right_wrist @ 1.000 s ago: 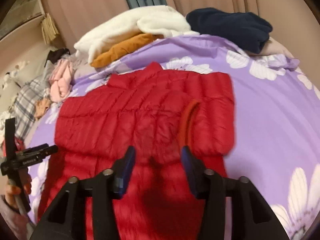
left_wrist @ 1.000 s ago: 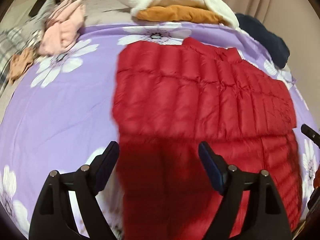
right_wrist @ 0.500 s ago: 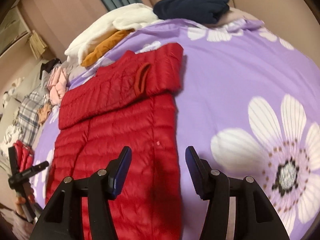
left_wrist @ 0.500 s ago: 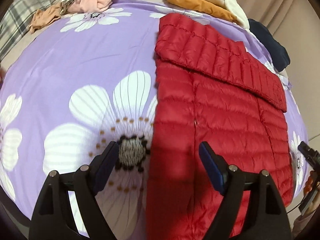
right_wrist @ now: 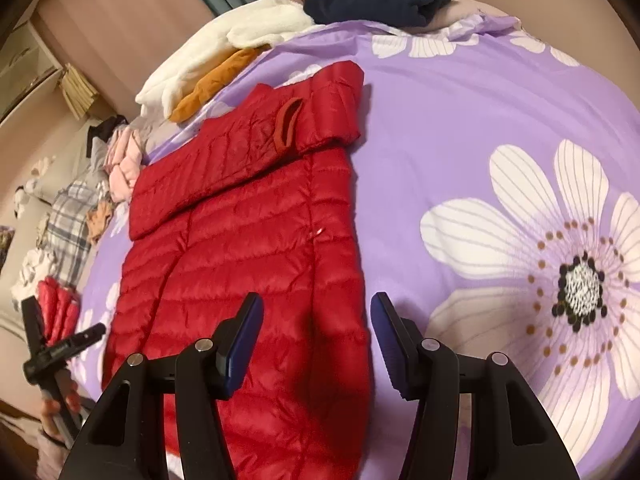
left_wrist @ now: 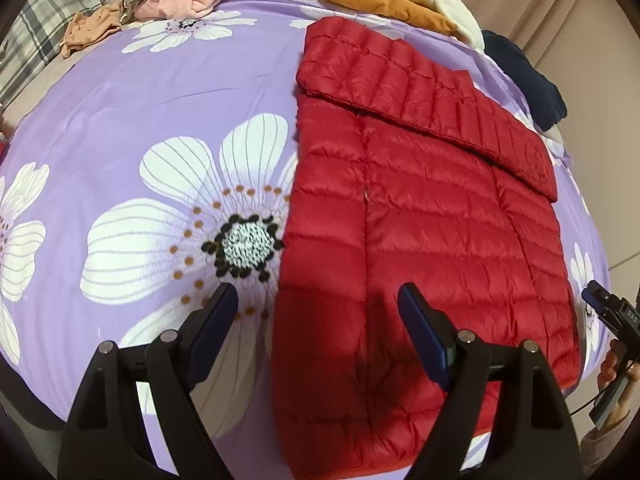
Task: Fold large clothes
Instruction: 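Move both tools down to the jacket hem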
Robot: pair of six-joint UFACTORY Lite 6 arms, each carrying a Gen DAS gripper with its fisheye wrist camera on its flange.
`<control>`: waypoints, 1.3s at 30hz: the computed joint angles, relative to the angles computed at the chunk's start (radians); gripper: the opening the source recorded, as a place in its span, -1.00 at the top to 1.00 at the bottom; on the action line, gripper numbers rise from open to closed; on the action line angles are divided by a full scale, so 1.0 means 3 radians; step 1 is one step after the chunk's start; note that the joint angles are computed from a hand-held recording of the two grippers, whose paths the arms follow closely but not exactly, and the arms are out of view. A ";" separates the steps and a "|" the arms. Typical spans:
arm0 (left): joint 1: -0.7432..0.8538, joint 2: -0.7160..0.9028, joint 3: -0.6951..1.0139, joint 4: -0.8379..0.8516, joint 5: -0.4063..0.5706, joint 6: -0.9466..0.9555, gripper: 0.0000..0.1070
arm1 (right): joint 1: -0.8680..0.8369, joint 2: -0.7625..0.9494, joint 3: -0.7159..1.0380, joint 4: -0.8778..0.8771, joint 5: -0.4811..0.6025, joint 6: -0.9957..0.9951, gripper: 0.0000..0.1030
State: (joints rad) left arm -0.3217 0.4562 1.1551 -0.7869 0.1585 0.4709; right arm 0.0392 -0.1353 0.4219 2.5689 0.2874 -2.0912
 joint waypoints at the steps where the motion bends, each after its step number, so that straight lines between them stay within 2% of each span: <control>1: -0.0004 -0.0026 -0.0043 -0.0153 -0.0001 0.0143 -0.54 | -0.0008 -0.0019 -0.0040 -0.0040 0.0034 0.0045 -0.08; 10: -0.0073 -0.0125 -0.0294 -0.1136 0.0030 0.1021 -0.54 | -0.0065 -0.0254 -0.0356 -0.0271 0.0199 0.0359 -0.08; 14: -0.0043 -0.0114 -0.0379 -0.1727 0.0158 0.1556 -0.54 | -0.0062 -0.0349 -0.0491 -0.0325 0.0277 0.0457 -0.09; 22: -0.0011 -0.0177 -0.0560 -0.2333 0.0346 0.2079 -0.57 | -0.0131 -0.0433 -0.0743 -0.0494 0.0630 0.0680 -0.09; 25: 0.0036 -0.0247 -0.0704 -0.2718 0.0470 0.2420 -0.59 | -0.0169 -0.0430 -0.0826 -0.0528 0.0798 0.0724 -0.09; 35: 0.0284 -0.0305 -0.0943 -0.3132 0.1038 0.2856 -0.59 | -0.0323 -0.0197 -0.0912 -0.0767 0.1250 0.0829 -0.17; 39: 0.0465 -0.0322 -0.1094 -0.3213 0.1415 0.3001 -0.59 | -0.0617 -0.0176 -0.1003 -0.1198 0.1500 0.1036 -0.17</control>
State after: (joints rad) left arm -0.1821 0.3595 0.8269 -1.7509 0.5829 1.3712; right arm -0.1460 -0.1881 0.1211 2.2096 0.7375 -1.7804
